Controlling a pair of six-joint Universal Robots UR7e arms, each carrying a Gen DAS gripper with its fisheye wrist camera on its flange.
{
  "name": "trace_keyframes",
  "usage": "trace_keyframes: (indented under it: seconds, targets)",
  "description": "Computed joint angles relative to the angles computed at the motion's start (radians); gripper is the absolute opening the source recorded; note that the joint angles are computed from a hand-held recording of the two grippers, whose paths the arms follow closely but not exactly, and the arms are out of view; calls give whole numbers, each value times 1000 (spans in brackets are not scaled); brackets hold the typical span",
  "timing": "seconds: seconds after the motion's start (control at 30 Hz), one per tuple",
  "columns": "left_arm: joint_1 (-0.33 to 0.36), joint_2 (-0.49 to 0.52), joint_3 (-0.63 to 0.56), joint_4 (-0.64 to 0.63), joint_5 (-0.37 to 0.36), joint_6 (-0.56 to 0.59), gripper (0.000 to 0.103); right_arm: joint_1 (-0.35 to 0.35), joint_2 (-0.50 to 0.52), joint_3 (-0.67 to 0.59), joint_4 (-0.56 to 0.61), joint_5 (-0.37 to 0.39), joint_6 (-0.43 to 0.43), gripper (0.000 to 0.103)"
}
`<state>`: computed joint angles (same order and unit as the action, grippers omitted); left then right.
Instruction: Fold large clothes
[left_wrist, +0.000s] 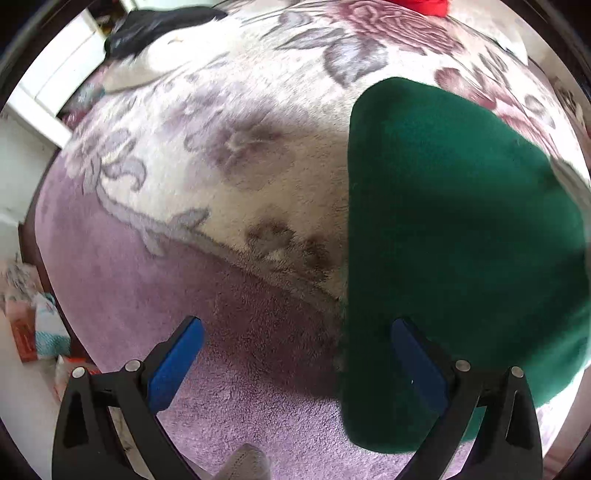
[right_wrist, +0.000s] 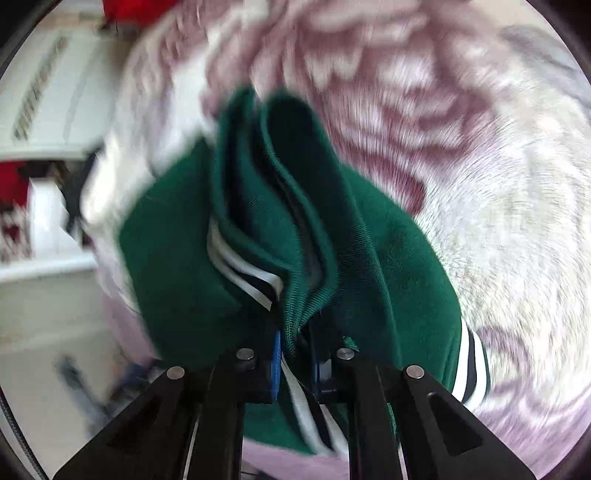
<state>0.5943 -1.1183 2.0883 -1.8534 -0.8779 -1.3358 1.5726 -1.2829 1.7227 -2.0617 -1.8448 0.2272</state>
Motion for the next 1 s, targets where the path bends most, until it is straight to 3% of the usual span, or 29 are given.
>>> trace_keyframes:
  seconds: [0.07,0.1,0.27,0.3,0.37,0.43,0.5,0.57,0.6,0.63,0.7,0.8,0.87,0.9,0.93,0.97,1.0]
  targets:
    - [-1,-2,15,-87,-10,44,103,27,-57,-4,-27,-4,25,11]
    - [0,4,17,-133,-19,66,103,36,-71,-8,-37,-41,15,11]
    - [16,78,-25,-139,-12,134,103,-28,3,-12,46,-244,4,16]
    - [22,82,-28,-139,-14,137,103,-37,21,-13,52,-251,-9,19]
    - [25,73,-31,-133,-14,134,103,-55,39,-25,76,-238,-4,28]
    - [23,56,-33,-113,-9,129,103,-61,58,-66,125,-213,-5,43]
    - [18,34,-30,-108,3,127,103,-59,50,-103,175,-194,-4,48]
    - [15,9,-36,-99,23,115,103,-65,25,-110,129,-130,-40,58]
    - [19,3,-46,-94,32,110,103,-73,21,-121,98,-90,-65,74]
    - [29,-3,-57,-105,41,117,103,-78,27,-135,62,-66,-92,81]
    - [62,14,-102,-115,79,143,103,-98,60,-172,15,-2,-142,82]
    - [131,86,-192,-138,151,228,103,-136,157,-265,68,127,-132,82]
    - [186,142,-250,-150,154,287,103,-149,213,-311,156,210,-136,82]
    - [215,176,-290,-133,156,306,103,-148,229,-312,165,209,-153,82]
    - [243,211,-331,-104,160,321,103,-134,230,-291,141,171,-160,72]
    - [261,226,-346,-105,156,345,103,-120,223,-264,95,122,-165,52]
    - [278,237,-360,-113,146,365,103,-114,225,-258,74,91,-152,24]
